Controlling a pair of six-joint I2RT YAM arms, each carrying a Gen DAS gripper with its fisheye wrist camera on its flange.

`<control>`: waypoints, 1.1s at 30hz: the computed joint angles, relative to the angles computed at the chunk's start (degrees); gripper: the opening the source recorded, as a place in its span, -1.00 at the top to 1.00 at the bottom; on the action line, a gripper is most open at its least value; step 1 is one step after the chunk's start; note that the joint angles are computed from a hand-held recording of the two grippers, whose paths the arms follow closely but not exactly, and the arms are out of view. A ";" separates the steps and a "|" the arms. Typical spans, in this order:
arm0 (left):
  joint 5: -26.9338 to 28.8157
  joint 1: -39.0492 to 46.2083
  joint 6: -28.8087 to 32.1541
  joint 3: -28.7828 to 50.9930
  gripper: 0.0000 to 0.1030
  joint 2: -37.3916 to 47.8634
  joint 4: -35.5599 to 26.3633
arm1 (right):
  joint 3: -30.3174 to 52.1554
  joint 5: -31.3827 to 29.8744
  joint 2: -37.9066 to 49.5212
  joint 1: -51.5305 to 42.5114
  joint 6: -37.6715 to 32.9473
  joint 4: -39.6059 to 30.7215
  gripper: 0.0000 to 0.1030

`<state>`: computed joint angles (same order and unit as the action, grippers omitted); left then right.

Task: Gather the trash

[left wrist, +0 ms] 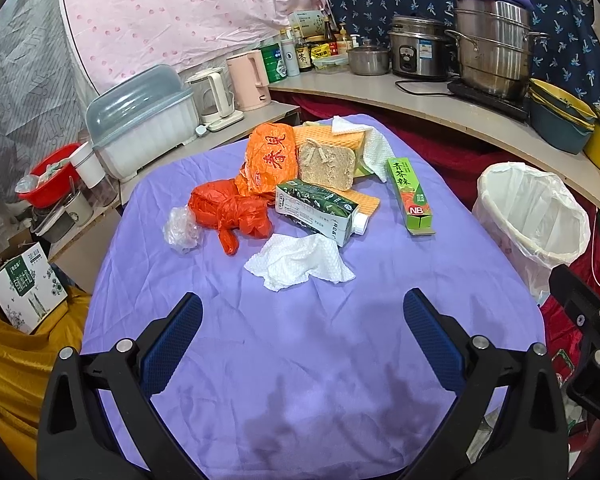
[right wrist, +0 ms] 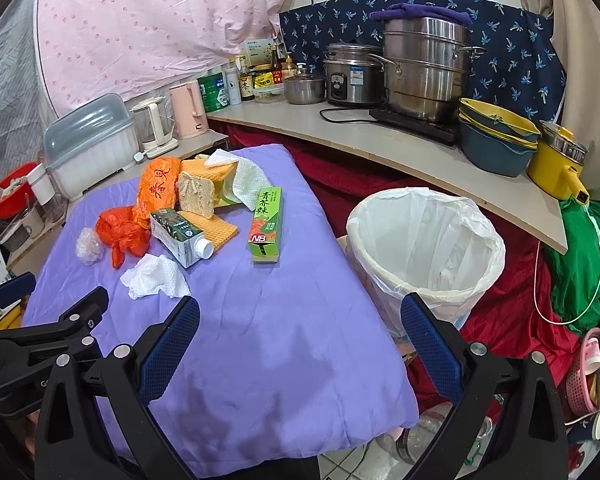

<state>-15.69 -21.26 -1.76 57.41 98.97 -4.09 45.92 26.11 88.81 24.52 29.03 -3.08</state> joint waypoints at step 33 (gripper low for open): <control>1.08 0.71 0.63 -1.61 -0.86 -2.98 -0.95 | -0.91 0.92 -1.82 1.19 0.75 -1.01 -0.87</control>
<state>-14.61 -20.55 -1.14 55.80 95.99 -5.04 45.01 27.03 86.98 25.71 29.78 -4.09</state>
